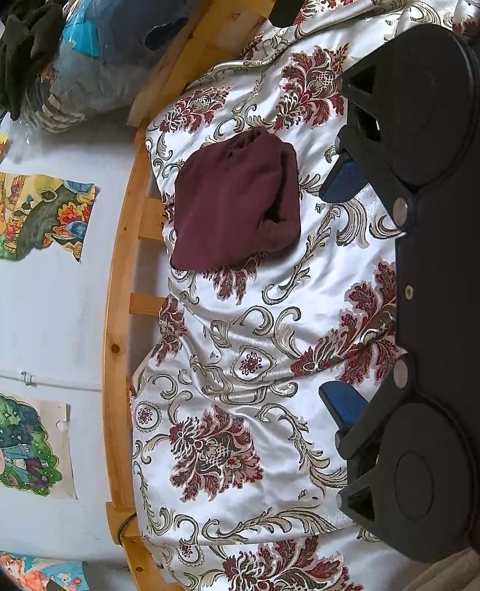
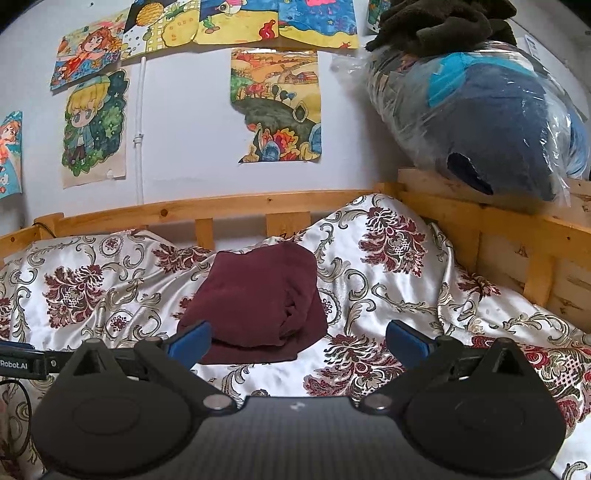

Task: Fold small clothes

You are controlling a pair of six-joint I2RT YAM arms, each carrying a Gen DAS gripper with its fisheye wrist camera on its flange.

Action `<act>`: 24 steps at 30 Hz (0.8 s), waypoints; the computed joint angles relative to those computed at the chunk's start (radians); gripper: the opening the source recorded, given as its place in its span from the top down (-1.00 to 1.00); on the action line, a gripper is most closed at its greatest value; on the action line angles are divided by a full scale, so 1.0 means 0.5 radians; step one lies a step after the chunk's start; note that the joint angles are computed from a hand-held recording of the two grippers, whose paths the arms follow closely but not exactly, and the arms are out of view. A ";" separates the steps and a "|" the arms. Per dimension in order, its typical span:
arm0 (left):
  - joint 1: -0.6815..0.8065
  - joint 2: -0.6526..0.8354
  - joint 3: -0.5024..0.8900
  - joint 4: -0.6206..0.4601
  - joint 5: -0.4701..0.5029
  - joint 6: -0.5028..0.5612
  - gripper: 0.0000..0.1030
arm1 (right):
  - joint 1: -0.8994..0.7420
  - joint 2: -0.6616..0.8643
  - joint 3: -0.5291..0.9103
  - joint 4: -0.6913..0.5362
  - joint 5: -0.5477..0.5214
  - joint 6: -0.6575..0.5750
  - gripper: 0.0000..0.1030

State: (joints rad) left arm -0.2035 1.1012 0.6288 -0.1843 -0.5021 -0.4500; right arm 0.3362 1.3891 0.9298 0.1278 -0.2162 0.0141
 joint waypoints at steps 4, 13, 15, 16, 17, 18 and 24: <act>-0.001 -0.002 -0.002 0.000 0.004 0.005 -0.99 | 0.001 0.001 0.007 -0.020 -0.004 0.012 -1.00; -0.012 0.008 0.001 0.003 -0.005 0.016 -0.99 | -0.012 -0.001 0.011 -0.033 -0.017 0.023 -1.00; -0.016 0.009 0.000 0.004 -0.007 0.012 -0.99 | -0.012 -0.005 0.008 -0.036 -0.019 0.023 -1.00; -0.016 0.012 0.004 0.001 -0.007 0.009 -0.99 | -0.008 -0.004 0.010 -0.037 -0.016 0.025 -1.00; -0.014 0.012 0.004 -0.001 -0.006 0.010 -0.99 | -0.008 -0.004 0.010 -0.036 -0.015 0.026 -1.00; -0.020 0.016 0.011 -0.013 -0.007 0.002 -0.99 | -0.008 -0.004 0.010 -0.036 -0.015 0.026 -1.00; 0.019 0.018 0.011 -0.014 0.061 0.037 -0.99 | -0.005 -0.006 0.011 -0.049 -0.021 0.045 -1.00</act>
State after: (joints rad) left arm -0.1941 1.1102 0.6346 -0.1913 -0.4718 -0.4316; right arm 0.3334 1.3860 0.9352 0.1032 -0.2269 0.0366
